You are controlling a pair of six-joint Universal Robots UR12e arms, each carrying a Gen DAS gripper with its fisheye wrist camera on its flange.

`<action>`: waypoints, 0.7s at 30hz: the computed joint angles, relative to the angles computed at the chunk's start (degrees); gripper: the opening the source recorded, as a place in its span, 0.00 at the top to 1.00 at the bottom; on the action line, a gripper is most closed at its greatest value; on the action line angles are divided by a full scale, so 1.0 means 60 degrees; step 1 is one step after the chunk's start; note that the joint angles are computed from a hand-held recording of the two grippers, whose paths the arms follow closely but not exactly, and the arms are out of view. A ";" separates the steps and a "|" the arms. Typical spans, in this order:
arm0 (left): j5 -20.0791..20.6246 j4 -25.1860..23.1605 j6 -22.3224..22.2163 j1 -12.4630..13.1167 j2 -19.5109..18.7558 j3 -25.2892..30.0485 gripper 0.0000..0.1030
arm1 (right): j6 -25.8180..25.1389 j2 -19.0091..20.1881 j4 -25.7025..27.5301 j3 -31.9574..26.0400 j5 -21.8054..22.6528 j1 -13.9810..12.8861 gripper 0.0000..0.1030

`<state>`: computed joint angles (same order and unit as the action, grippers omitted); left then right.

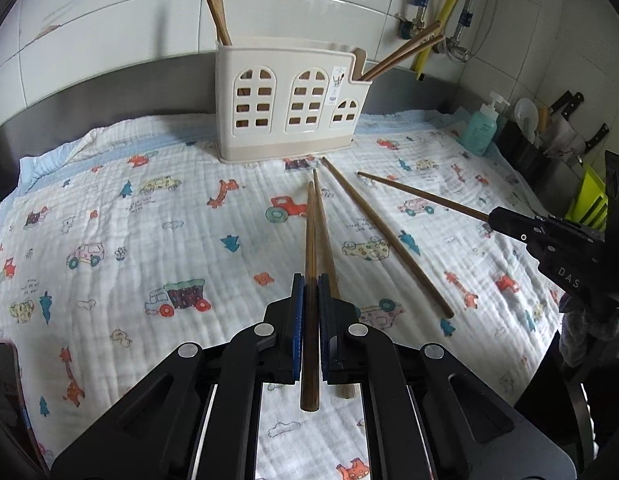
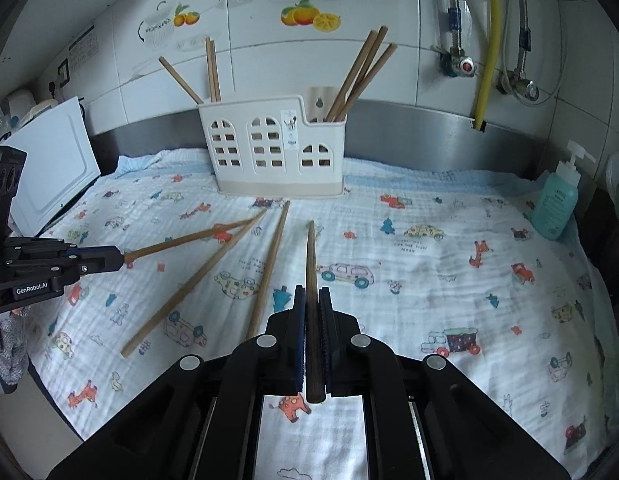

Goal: Organize utensils
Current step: 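Lift the left tool's chopstick over the holder while the right tool carries its own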

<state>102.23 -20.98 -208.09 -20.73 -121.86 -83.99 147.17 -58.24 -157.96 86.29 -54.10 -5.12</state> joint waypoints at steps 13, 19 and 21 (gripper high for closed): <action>0.0077 0.0618 0.0374 0.0130 0.0135 0.0115 0.95 | 0.0297 -0.0016 -0.0220 -0.0856 0.0831 0.0118 0.94; 0.0021 0.0700 0.0630 0.0227 0.0154 0.0232 0.95 | 0.0491 0.0149 0.0097 -0.1789 0.1142 0.0180 0.94; -0.0019 0.0715 0.0689 0.0263 0.0161 0.0279 0.95 | 0.0506 0.0242 0.0299 -0.2196 0.1182 0.0220 0.94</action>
<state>102.11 -16.69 -203.96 -19.15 -120.90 -82.32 150.21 -56.79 -156.17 73.11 -47.00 -3.80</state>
